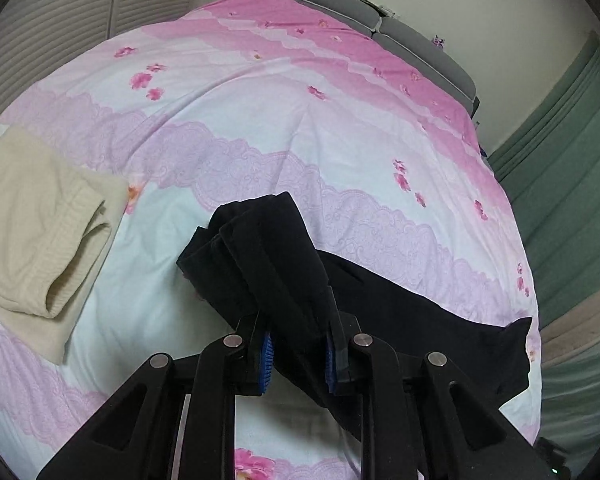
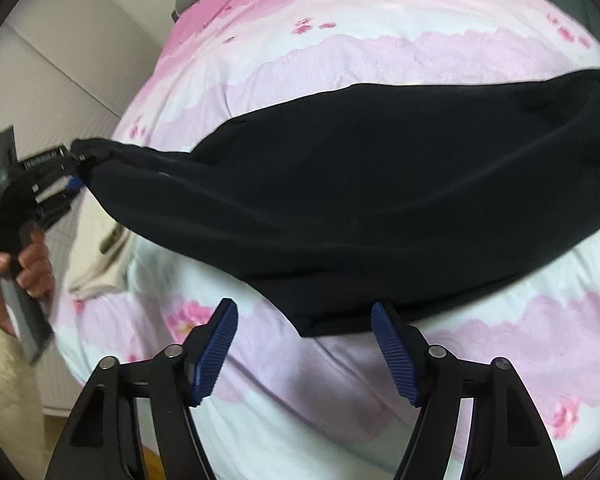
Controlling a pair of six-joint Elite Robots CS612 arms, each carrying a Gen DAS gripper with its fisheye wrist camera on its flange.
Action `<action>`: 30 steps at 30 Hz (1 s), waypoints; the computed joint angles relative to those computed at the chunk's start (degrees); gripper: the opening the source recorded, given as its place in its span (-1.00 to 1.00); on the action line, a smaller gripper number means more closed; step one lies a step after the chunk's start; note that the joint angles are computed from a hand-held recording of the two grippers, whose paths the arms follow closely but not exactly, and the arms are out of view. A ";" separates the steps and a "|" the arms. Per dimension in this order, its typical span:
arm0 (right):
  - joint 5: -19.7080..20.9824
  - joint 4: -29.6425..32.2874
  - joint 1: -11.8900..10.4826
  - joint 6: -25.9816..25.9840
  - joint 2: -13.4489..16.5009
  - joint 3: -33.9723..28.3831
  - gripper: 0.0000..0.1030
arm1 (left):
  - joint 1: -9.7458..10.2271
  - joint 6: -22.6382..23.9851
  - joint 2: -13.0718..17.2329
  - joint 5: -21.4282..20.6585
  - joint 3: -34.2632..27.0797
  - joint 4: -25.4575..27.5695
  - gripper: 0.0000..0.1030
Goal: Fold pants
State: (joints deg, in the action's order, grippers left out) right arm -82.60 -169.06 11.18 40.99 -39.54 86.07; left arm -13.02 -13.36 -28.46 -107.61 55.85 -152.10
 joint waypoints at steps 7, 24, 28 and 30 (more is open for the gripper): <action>7.01 -3.98 -1.21 7.16 2.45 -0.99 0.13 | 0.73 -0.05 -1.62 1.93 3.80 -0.11 -0.60; 5.40 9.08 1.11 3.54 3.44 -3.25 -0.75 | 2.15 -3.76 -2.39 7.68 11.33 9.86 -0.56; 6.55 11.91 0.79 5.12 3.49 -3.89 -0.53 | 1.47 -1.53 -3.22 10.59 10.93 13.69 -0.25; 5.42 15.86 1.10 4.48 1.92 -2.81 -0.25 | 0.34 1.43 -5.09 16.81 12.72 14.07 0.15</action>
